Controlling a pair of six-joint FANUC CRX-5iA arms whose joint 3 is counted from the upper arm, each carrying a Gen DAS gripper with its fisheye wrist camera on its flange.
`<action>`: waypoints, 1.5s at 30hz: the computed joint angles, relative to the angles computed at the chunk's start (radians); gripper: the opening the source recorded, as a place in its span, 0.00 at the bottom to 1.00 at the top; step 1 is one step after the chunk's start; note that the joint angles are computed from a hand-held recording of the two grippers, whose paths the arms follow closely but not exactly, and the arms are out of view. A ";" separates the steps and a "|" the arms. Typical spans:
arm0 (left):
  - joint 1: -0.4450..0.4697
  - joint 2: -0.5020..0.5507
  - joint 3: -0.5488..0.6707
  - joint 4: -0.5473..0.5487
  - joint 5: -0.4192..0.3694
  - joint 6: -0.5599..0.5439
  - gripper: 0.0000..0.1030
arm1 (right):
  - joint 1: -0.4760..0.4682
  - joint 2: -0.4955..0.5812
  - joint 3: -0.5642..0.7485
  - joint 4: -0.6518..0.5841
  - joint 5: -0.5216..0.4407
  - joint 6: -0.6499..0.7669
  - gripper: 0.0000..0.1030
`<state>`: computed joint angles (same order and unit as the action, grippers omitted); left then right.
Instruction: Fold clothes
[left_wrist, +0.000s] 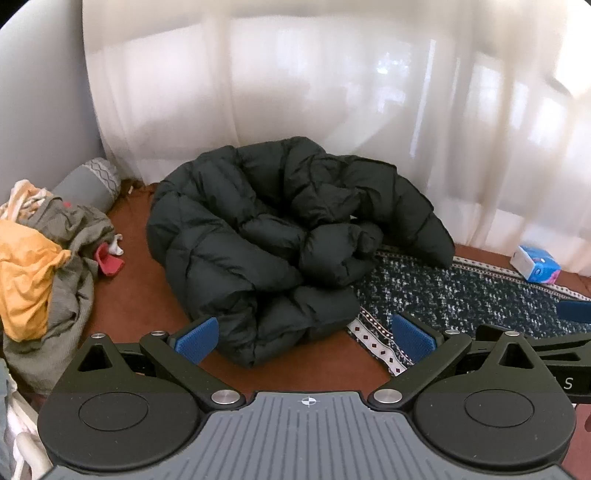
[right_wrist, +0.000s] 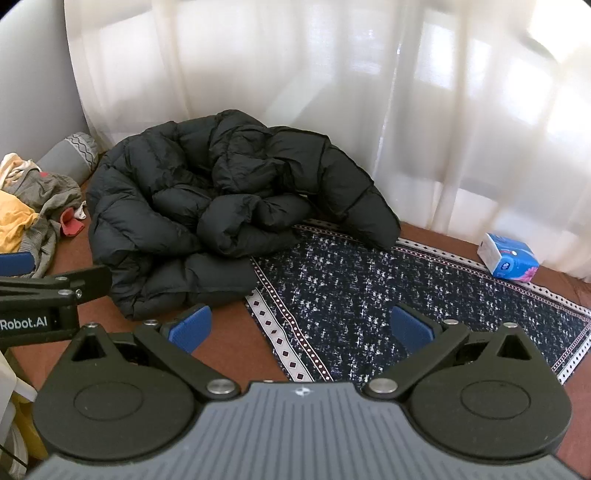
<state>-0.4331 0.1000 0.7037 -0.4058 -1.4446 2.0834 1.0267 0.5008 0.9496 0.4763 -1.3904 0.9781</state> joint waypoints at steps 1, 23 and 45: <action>0.000 -0.002 -0.002 -0.002 0.003 0.000 1.00 | 0.000 0.000 0.001 -0.001 0.001 0.001 1.00; -0.023 0.005 0.016 -0.026 -0.015 0.012 1.00 | -0.004 -0.030 -0.047 -0.008 0.028 0.003 1.00; -0.048 0.030 0.058 -0.048 -0.042 0.027 1.00 | -0.017 -0.052 -0.074 -0.027 0.045 0.013 1.00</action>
